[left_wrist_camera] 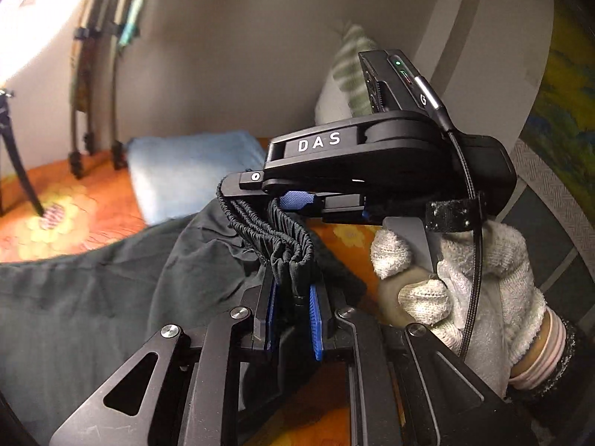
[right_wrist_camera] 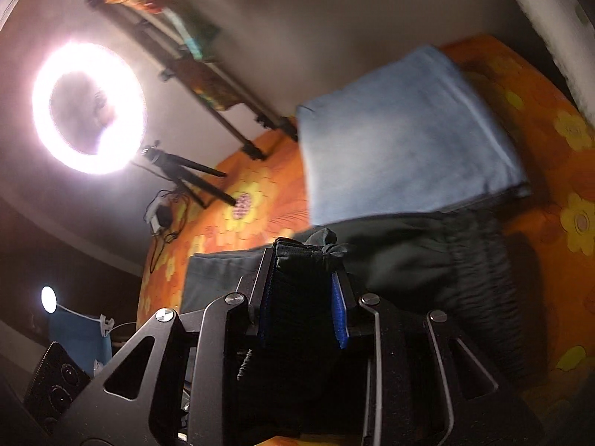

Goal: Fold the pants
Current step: 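Lift the waistband with both tools and carry it over the pants, then lower the waistband onto the pants and open both tools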

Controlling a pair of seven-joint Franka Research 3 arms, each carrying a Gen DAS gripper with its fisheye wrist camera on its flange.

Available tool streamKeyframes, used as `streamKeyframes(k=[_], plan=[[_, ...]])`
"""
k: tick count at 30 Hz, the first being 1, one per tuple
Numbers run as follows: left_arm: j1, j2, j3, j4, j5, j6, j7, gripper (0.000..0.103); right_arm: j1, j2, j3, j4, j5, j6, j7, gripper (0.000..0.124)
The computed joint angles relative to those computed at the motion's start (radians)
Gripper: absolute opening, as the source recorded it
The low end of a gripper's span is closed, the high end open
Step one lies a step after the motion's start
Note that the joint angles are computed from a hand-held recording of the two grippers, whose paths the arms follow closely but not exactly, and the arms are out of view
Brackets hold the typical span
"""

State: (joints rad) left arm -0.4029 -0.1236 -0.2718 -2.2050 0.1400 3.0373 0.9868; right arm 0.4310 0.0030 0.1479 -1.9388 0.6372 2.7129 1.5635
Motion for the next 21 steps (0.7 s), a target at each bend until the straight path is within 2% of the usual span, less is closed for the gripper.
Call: streamKeyframes(k=[4, 7, 12, 14, 16, 18, 21], plan=[[0.014, 0.071, -0.024, 0.047, 0.059, -0.001, -0.041, 0.013, -0.026, 0.015, -0.019, -0.011, 0.106, -0.045, -0.093, 0.030], [0.004, 0.096, -0.033, 0.066, 0.063, -0.010, -0.042, 0.013, -0.043, 0.019, -0.026, -0.026, 0.130, -0.045, -0.100, 0.033], [-0.007, 0.143, -0.044, 0.104, 0.101, -0.028, -0.049, 0.014, -0.076, 0.007, -0.042, -0.055, 0.256, -0.073, -0.164, 0.051], [-0.005, 0.160, -0.061, 0.114, -0.020, -0.030, 0.059, 0.017, -0.083, 0.004, -0.046, -0.060, 0.235, -0.091, -0.155, 0.057], [-0.004, 0.165, -0.075, 0.122, -0.104, -0.041, 0.132, 0.023, -0.087, 0.004, -0.047, -0.061, 0.210, -0.106, -0.143, 0.057], [-0.007, 0.155, -0.073, 0.123, -0.121, -0.066, 0.157, 0.029, -0.088, 0.005, -0.046, -0.058, 0.182, -0.119, -0.130, 0.057], [-0.014, 0.075, -0.057, 0.059, -0.161, -0.074, 0.205, 0.031, -0.087, 0.000, -0.044, -0.059, 0.135, -0.124, -0.117, 0.058]])
